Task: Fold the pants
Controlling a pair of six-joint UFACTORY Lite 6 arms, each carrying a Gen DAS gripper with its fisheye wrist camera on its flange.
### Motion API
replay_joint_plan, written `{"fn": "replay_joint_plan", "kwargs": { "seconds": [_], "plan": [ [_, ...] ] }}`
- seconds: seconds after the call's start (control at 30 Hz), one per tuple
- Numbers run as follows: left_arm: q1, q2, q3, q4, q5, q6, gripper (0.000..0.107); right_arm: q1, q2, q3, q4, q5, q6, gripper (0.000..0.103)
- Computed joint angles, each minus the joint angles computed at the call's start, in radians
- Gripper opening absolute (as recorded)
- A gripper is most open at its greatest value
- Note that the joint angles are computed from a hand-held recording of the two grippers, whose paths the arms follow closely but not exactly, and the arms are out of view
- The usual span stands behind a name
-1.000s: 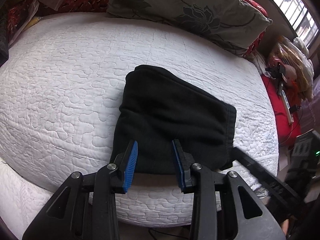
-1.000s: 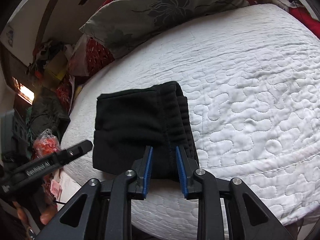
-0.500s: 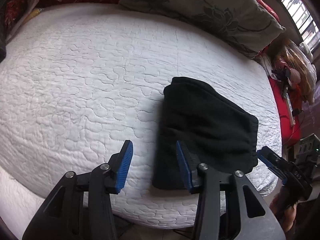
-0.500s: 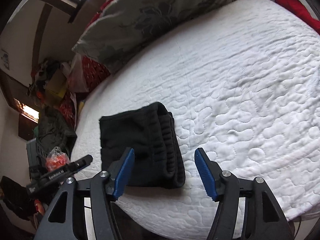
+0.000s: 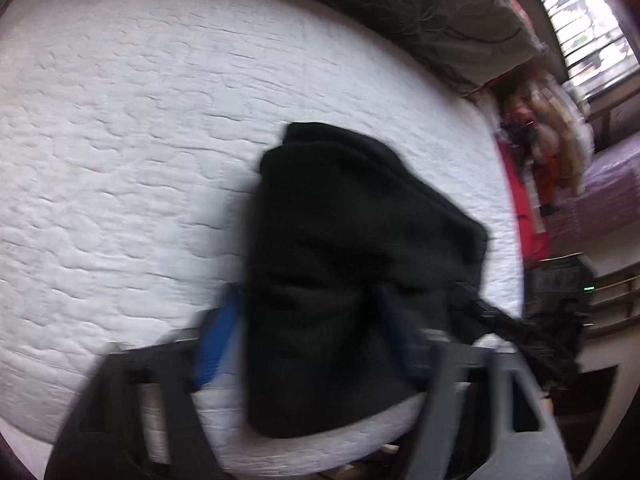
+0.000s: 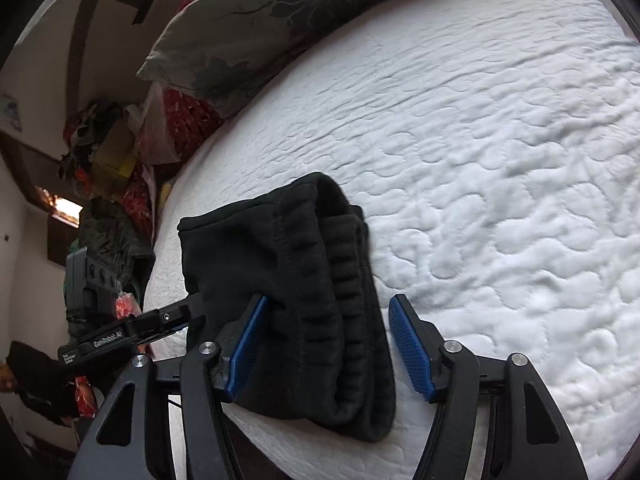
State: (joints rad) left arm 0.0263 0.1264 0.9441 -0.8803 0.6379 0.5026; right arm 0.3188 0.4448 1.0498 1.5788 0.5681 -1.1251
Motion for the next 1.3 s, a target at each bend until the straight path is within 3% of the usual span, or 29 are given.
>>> {"fn": "replay_joint_plan", "kwargs": {
  "seconds": [0.03, 0.07, 0.17, 0.33, 0.47, 0.53, 0.63, 0.73, 0.8, 0.87, 0.97, 1.03, 1.2, 1.23, 1.3],
  "plan": [
    [0.004, -0.008, -0.008, -0.024, 0.0, 0.006, 0.04, 0.007, 0.008, 0.008, -0.002, -0.003, 0.002, 0.048],
    [0.005, -0.02, -0.017, -0.038, 0.0, 0.012, 0.03, 0.011, 0.007, 0.008, 0.004, -0.008, 0.004, 0.043],
    [0.049, -0.045, -0.022, -0.08, 0.05, 0.039, 0.022, 0.022, -0.013, -0.003, 0.026, -0.018, 0.004, 0.037],
    [0.133, -0.049, 0.049, -0.092, 0.109, 0.025, 0.021, 0.048, -0.045, 0.045, 0.008, 0.002, 0.081, 0.035],
    [0.234, 0.012, 0.213, -0.014, 0.131, -0.041, 0.021, 0.111, 0.057, 0.277, -0.075, 0.007, 0.232, 0.035],
    [0.272, 0.067, 0.295, 0.049, 0.14, -0.095, 0.024, 0.152, 0.156, 0.469, -0.185, -0.015, 0.384, 0.036],
    [0.269, 0.162, 0.394, 0.315, 0.099, -0.324, 0.027, 0.209, 0.351, 0.783, -0.488, -0.081, 0.697, 0.045],
    [0.266, 0.135, 0.348, 0.389, 0.079, -0.361, 0.027, 0.226, 0.502, 0.957, -0.778, -0.093, 0.993, 0.046],
    [0.236, 0.035, 0.247, 0.459, 0.011, -0.405, 0.029, 0.223, 0.451, 0.9, -0.814, -0.1, 1.052, 0.046],
    [0.19, -0.061, 0.153, 0.505, -0.042, -0.459, 0.036, 0.234, 0.323, 0.739, -0.831, -0.159, 1.022, 0.048],
    [0.063, -0.189, 0.038, 0.715, -0.11, -0.737, 0.054, 0.287, 0.137, 0.525, -1.111, -0.208, 1.185, 0.062],
    [-0.016, -0.278, -0.043, 0.89, -0.132, -0.946, 0.056, 0.325, 0.039, 0.404, -1.32, -0.211, 1.35, 0.074],
    [-0.16, -0.381, -0.152, 1.225, -0.117, -1.347, 0.057, 0.428, -0.097, 0.269, -1.841, -0.066, 1.857, 0.097],
    [-0.189, -0.403, -0.174, 1.279, -0.102, -1.413, 0.057, 0.454, -0.114, 0.257, -1.926, -0.01, 1.961, 0.098],
    [-0.231, -0.442, -0.204, 1.334, -0.072, -1.479, 0.057, 0.479, -0.154, 0.208, -2.035, -0.007, 2.094, 0.098]
  ]
}}
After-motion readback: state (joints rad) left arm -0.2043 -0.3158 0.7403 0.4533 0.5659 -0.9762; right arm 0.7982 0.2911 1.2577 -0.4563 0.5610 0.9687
